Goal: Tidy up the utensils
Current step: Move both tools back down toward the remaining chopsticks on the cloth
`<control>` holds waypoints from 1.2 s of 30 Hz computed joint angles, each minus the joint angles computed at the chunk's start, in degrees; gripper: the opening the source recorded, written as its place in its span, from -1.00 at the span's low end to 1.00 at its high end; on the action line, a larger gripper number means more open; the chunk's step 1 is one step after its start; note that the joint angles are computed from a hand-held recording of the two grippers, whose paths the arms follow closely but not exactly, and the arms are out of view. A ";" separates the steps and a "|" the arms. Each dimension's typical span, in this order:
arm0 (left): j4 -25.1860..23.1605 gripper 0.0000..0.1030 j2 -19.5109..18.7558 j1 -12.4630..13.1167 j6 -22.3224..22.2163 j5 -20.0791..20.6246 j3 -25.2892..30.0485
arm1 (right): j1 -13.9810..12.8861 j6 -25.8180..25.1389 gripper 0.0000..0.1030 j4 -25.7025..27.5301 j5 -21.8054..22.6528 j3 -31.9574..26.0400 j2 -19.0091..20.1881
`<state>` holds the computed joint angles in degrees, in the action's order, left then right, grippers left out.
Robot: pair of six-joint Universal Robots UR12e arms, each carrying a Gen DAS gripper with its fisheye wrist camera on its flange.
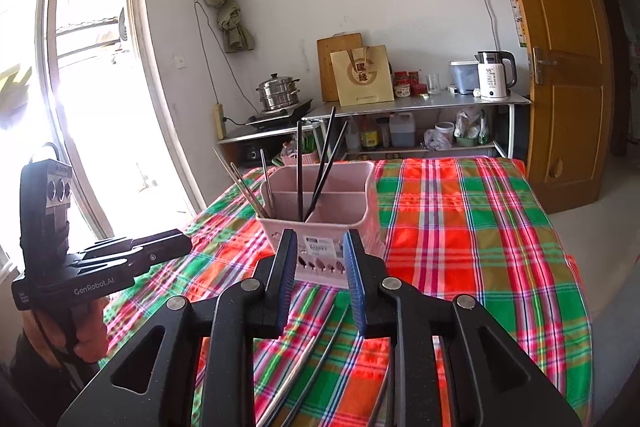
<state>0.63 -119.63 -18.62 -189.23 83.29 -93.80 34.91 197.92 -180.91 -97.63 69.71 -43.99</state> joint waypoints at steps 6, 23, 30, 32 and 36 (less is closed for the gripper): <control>0.12 -0.51 0.62 -0.64 -1.93 -1.58 -3.69 | 0.73 1.53 -0.45 -0.22 -1.27 4.74 -1.83; -11.92 -0.50 -3.10 -2.89 -0.43 -2.46 -0.84 | 0.35 6.71 -0.45 2.87 0.04 8.63 -2.57; -16.38 -0.50 -4.96 -3.97 0.03 0.25 2.09 | 0.02 7.06 -0.45 3.20 1.09 8.44 -2.16; -16.72 -0.50 -5.30 -4.22 0.11 1.07 2.54 | -0.04 7.21 -0.45 3.11 1.25 8.41 -2.11; -16.81 -0.41 -5.64 -4.48 0.22 1.77 3.08 | -0.22 7.50 -0.45 3.06 1.49 8.39 -2.03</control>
<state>-16.18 -125.26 -23.10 -189.01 85.06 -90.72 34.69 205.41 -177.85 -96.15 78.10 -46.02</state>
